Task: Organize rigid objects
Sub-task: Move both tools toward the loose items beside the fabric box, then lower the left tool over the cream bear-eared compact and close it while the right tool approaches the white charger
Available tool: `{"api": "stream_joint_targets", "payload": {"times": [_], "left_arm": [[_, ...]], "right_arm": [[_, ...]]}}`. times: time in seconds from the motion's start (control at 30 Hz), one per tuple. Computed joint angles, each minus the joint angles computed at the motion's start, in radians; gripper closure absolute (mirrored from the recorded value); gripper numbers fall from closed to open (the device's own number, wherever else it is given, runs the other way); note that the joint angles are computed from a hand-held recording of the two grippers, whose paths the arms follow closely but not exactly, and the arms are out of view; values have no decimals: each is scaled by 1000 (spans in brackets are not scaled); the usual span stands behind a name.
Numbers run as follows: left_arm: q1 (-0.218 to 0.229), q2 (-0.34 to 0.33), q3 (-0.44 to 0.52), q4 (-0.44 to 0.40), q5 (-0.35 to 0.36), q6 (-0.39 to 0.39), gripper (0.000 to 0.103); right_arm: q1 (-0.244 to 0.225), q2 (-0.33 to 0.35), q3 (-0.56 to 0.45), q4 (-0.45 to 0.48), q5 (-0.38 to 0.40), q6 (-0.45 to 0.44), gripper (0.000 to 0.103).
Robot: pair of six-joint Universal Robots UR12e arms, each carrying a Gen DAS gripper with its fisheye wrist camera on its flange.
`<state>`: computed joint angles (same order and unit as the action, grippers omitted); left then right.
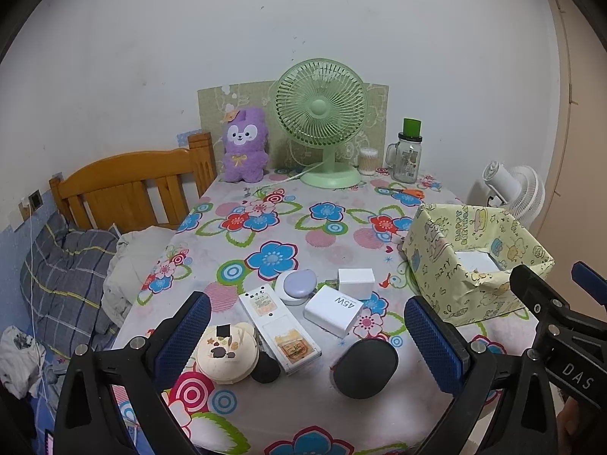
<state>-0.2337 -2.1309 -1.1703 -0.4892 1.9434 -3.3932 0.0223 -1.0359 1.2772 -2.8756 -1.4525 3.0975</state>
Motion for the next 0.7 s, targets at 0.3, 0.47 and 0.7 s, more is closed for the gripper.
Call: {"api": "stream_joint_targets", "payload": {"times": [0.3,0.47,0.7], "left_arm": [[16,7,-14,-16,-8,-18,0],[20,9,-27,9,-16,-11,0],[24,9,-35,37,-25,-5,0]], "right_arm": [[12,10,-14,17,5,-19,0],[15,13,-14,7,7,-18,0],[15,20,-19,-5,16,-12,0]]}}
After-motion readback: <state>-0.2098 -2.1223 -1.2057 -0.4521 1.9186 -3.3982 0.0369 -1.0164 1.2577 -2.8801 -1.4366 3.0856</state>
